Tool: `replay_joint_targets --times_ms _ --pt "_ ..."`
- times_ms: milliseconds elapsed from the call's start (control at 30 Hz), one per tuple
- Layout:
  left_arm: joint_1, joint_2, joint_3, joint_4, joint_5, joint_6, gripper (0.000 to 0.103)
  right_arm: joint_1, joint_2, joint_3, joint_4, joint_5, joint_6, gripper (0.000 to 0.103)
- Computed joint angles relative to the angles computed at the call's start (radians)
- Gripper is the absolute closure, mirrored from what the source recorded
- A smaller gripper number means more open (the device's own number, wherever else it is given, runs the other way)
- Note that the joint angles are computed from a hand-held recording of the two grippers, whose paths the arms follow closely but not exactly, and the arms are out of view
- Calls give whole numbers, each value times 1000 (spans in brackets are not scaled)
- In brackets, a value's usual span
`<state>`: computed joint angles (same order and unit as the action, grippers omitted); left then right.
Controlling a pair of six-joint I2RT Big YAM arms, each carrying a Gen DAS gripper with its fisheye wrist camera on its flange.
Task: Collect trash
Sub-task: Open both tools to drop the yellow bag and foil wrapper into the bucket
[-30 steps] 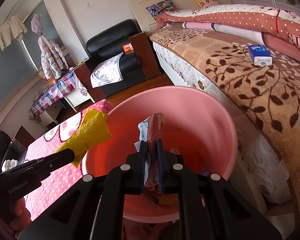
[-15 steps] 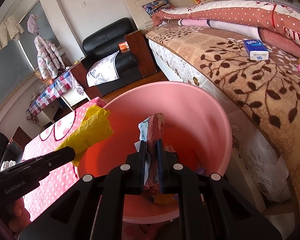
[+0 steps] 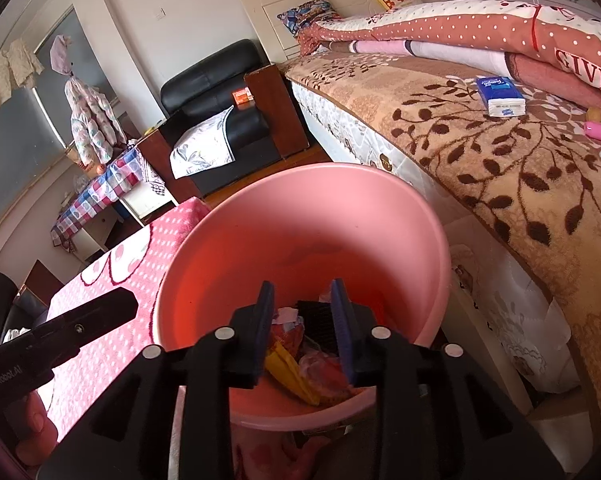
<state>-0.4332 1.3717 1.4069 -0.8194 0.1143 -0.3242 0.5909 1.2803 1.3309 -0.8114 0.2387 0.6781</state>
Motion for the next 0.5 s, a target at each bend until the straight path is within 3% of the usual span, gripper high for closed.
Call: replay_joint_targets --times_ms 500 --pt "0 -88 -52 11 -78 -19 54 67 -18 12 -21 15 -4 71"
